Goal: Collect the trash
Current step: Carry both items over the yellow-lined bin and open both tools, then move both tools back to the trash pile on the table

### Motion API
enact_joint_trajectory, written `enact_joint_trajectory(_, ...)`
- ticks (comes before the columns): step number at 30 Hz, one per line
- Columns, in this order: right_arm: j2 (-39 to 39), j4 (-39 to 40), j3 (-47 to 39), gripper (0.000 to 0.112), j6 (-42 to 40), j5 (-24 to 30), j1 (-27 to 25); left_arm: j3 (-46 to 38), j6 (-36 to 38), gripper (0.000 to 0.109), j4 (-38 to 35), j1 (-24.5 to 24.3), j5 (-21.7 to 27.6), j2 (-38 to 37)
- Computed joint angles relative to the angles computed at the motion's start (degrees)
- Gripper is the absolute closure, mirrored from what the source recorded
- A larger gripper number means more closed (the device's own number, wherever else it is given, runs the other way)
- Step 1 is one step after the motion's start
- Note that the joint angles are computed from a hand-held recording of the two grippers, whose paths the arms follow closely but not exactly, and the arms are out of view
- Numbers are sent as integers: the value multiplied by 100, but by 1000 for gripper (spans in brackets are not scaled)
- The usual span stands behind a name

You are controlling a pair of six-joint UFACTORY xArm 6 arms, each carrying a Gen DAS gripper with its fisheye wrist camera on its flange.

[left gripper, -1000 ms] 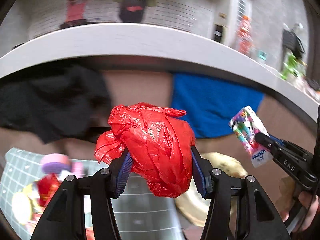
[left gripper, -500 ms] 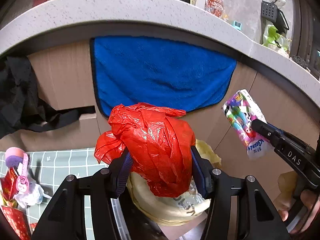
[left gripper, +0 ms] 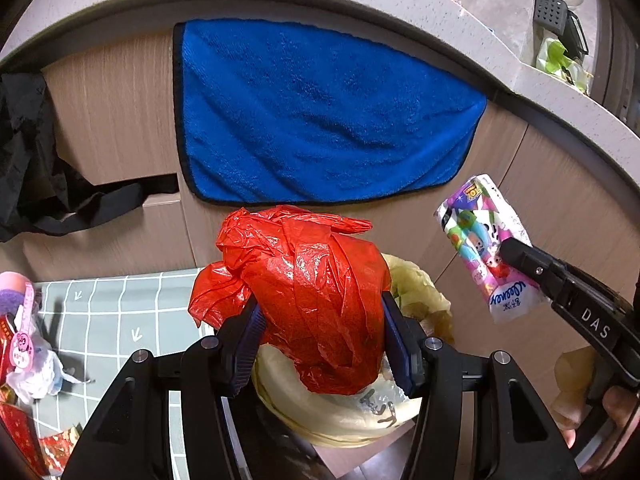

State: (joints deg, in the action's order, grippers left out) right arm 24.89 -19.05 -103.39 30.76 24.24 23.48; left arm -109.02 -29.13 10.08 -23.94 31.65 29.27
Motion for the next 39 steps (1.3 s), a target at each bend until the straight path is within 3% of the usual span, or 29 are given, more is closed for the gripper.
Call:
enact_joint_trajectory(11,281,557,-215,97,-378,22,6,-244,336,52,-511,77,-71,248)
enact_joint_trajectory(14,363,706,-220,93,-478,-107,1,-402,857,48,-1172,130,-163,423)
enact_joint_trajectory(16,459,560,-275,92,-290,-111,-16,-828,1650,43,-2064,183,142,731)
enact_joint_trajectory(18,596,717,-388,86,-323,-33,-38,-1213,1877,38,-2392,229,535,989)
enact_joint_trajectory(24,769,689,-528,86,-159,188,-56,-1154,1765,37,-2335,258,567,1016)
enact_joint_trajectory(30,722,491,-479,86,92,332,-18,-651,1660,37,-2267,288,280,685)
enact_joint_trajectory(39,647,230,-468,86,258,345,291,1636,899,37,-693,709,-666,-1020)
